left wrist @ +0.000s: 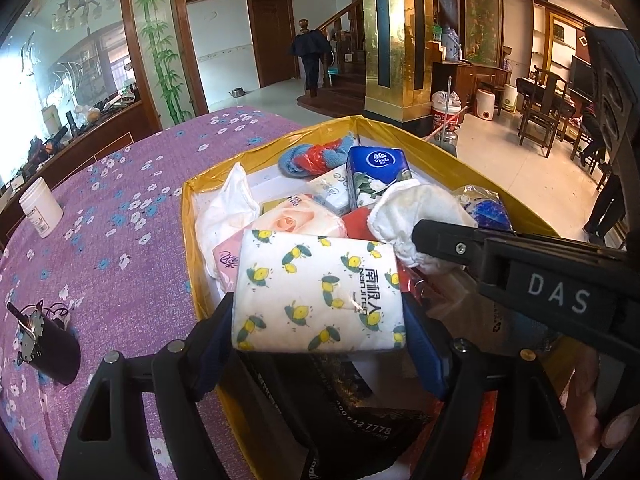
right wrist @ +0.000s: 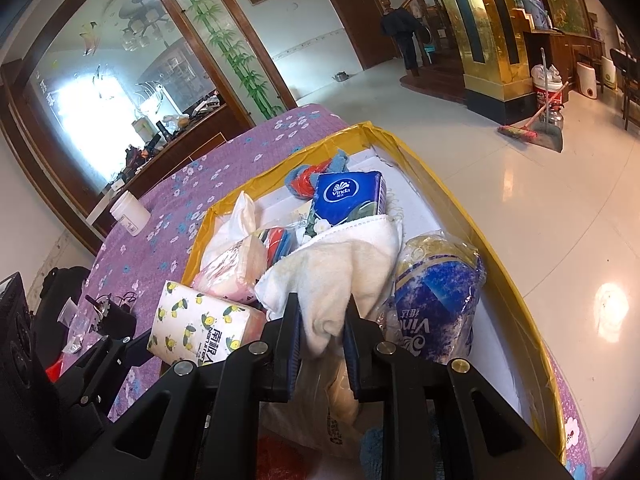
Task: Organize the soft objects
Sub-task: 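Lower both items into the tray and open both grippers, then withdraw both open tools up and away from the tray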
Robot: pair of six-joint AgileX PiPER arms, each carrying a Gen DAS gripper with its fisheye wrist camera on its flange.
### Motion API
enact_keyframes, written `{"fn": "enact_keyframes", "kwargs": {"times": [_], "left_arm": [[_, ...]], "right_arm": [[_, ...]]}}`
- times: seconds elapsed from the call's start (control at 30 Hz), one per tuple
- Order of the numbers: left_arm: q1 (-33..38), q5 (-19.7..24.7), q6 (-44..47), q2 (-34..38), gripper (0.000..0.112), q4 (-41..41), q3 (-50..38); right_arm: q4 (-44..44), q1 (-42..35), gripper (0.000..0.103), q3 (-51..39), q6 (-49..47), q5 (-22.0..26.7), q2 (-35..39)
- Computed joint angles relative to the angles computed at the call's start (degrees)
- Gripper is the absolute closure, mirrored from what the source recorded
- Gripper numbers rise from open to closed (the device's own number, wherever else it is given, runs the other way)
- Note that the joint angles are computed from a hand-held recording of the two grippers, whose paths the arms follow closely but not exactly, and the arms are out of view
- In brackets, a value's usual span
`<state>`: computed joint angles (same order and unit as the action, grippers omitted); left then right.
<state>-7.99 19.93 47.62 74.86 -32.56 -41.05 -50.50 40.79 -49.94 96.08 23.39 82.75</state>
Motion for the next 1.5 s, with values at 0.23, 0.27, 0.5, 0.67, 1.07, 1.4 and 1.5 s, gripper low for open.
{"fn": "enact_keyframes", "kwargs": {"times": [0.23, 0.27, 0.5, 0.67, 1.07, 1.4, 1.5], "left_arm": [[0.3, -0.4, 2.4, -0.4, 0.03, -2.1, 0.4], [0.4, -0.5, 2.9, -0.5, 0.029, -2.6, 0.5], [1.1, -1.3, 5.5, -1.1, 0.023, -5.4, 1.2], [1.3, -1.4, 6.6, -2.0, 0.017, -6.1, 1.7], [4.9, 3.6, 10.9, -5.9, 0.012, -11.1, 2.8], [12.4, 14.3, 17.8, -10.1, 0.011, -18.4, 3.8], [16.0, 18.7, 19.9, -11.0, 0.011, -20.8, 3.8]], "right_arm": [[-0.1, 1.9, 0.079, -0.3, 0.6, 2.8, -0.5], [0.4, 2.0, 0.077, -0.4, 0.3, 3.0, -0.6], [0.7, 3.7, 0.052, 0.4, 0.6, 3.6, -2.7], [-1.5, 6.9, 0.041, 0.1, 2.6, 7.7, -5.1], [-5.8, 14.9, 0.02, 1.8, 8.3, 18.9, -12.8], [-8.3, 22.8, 0.017, 2.2, 12.4, 27.5, -16.3], [-8.4, 25.5, 0.017, 1.9, 13.3, 30.1, -16.5]]}}
